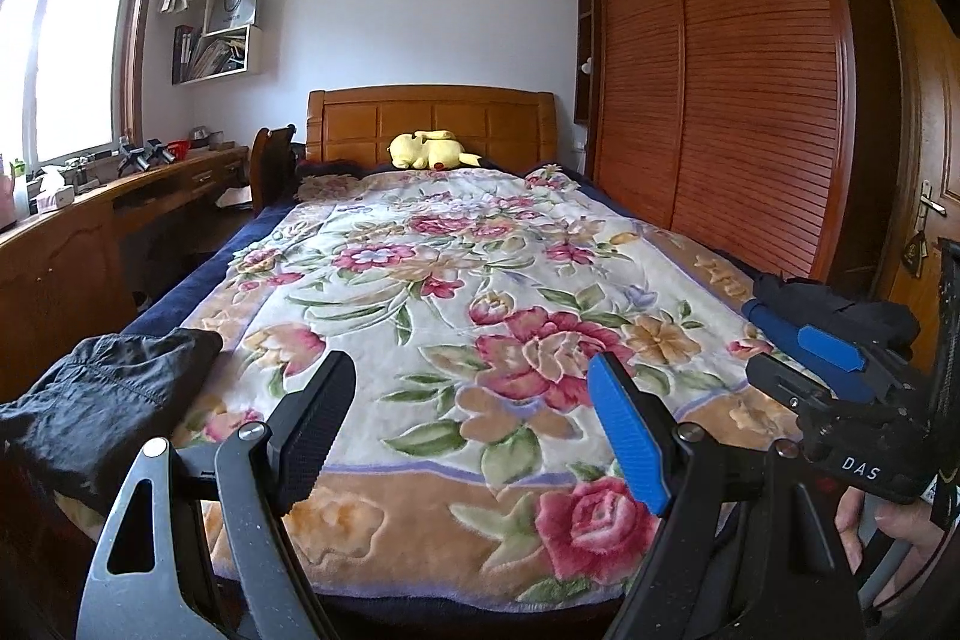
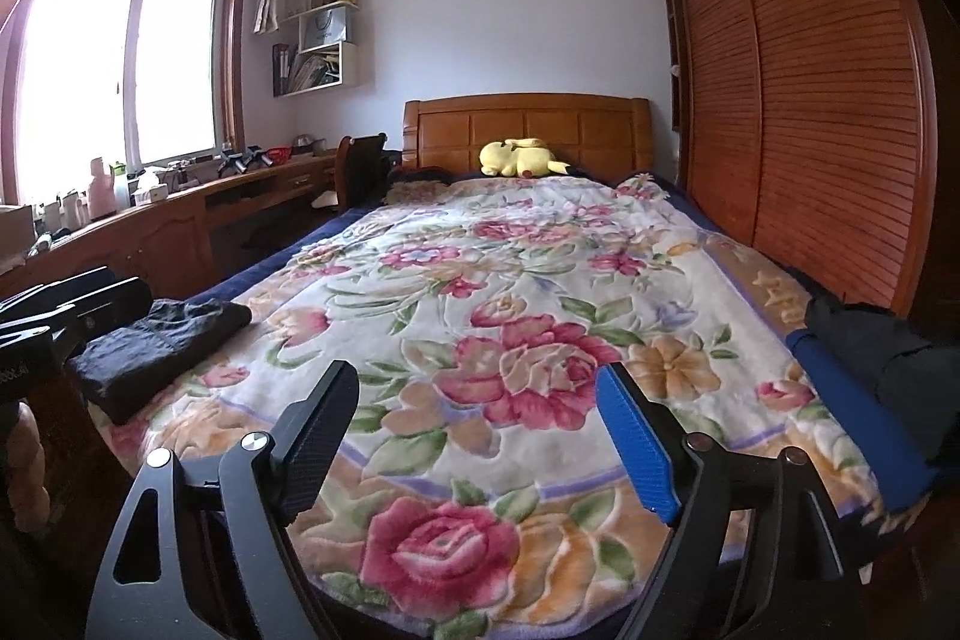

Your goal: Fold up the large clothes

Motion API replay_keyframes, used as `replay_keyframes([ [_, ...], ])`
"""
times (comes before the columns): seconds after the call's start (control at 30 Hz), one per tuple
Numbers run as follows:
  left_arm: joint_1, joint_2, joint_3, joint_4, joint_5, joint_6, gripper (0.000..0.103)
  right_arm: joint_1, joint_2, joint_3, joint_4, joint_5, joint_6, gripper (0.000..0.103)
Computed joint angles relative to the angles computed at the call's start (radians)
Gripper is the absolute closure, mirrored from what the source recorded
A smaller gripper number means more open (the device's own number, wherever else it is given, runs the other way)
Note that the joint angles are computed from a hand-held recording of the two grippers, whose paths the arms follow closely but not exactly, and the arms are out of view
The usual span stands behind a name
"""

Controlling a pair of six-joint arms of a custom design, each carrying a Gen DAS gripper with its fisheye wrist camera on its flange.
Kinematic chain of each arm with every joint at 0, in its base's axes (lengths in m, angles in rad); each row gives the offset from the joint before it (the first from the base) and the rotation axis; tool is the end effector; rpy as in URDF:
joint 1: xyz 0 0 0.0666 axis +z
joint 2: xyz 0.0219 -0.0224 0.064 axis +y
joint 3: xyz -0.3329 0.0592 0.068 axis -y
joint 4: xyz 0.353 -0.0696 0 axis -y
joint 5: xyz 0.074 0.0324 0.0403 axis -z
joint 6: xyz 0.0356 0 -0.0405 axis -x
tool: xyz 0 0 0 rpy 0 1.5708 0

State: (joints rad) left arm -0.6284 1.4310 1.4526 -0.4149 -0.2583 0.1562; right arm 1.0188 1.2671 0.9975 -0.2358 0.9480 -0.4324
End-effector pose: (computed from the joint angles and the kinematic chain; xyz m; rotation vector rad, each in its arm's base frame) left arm 0.4062 -0.2844 0.4356 0.2921 1.9377 -0.2641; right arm 0.2401 0.3340 0.3285 0.0009 1.8571 0.0132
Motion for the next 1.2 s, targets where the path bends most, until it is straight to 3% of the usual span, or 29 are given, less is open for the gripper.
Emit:
replay_keyframes([
  [1.2,0.0,0.012,0.002,-0.004,-0.007,0.004,0.022,-0.006,0.0,-0.005,0.026,0.011,-0.004,0.02],
])
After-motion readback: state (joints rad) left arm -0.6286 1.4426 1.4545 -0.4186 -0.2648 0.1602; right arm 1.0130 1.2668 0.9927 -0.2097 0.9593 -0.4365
